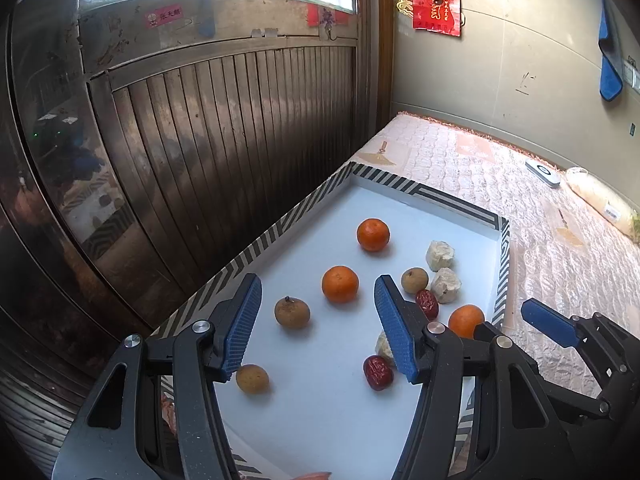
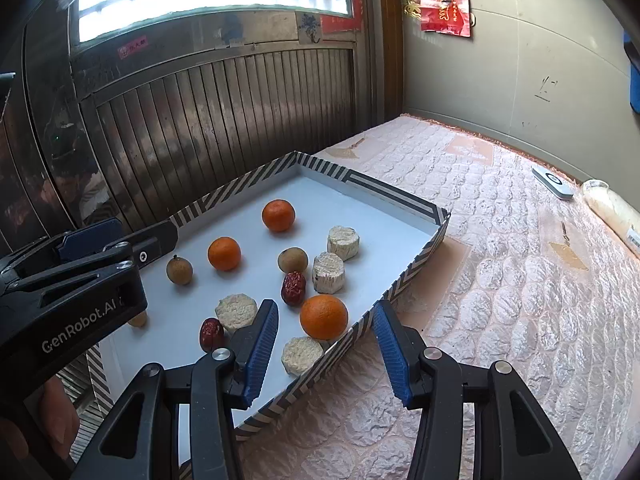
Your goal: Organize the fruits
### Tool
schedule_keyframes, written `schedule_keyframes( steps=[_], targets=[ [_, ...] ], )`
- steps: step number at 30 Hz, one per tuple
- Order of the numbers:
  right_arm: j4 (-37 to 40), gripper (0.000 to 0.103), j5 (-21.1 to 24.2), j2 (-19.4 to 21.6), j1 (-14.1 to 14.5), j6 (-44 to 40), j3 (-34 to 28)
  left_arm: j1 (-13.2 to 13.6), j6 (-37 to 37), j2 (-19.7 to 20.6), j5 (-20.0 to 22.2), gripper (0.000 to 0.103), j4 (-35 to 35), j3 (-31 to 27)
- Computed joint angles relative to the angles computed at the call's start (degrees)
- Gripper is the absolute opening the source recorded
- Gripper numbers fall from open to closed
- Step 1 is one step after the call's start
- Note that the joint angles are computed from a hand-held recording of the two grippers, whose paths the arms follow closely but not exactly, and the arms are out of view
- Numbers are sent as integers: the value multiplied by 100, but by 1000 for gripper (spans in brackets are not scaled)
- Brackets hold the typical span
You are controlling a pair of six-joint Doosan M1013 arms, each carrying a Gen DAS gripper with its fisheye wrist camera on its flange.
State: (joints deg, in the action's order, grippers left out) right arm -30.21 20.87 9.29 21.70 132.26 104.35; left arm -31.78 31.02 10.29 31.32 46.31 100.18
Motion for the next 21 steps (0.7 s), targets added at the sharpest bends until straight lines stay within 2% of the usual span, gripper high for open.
schedule_keyframes(
  steps=[10,16,21],
  targets=[
    [48,48,7,13,10,-61,-12,-21,-62,-21,-45,59,84,33],
    [49,48,23,23,19,-56,-24,26,228,-10,-131,59,-246,0],
    [50,48,31,28,7,-29,-24,13,89,-20,-205,59,-77,34]
  ],
)
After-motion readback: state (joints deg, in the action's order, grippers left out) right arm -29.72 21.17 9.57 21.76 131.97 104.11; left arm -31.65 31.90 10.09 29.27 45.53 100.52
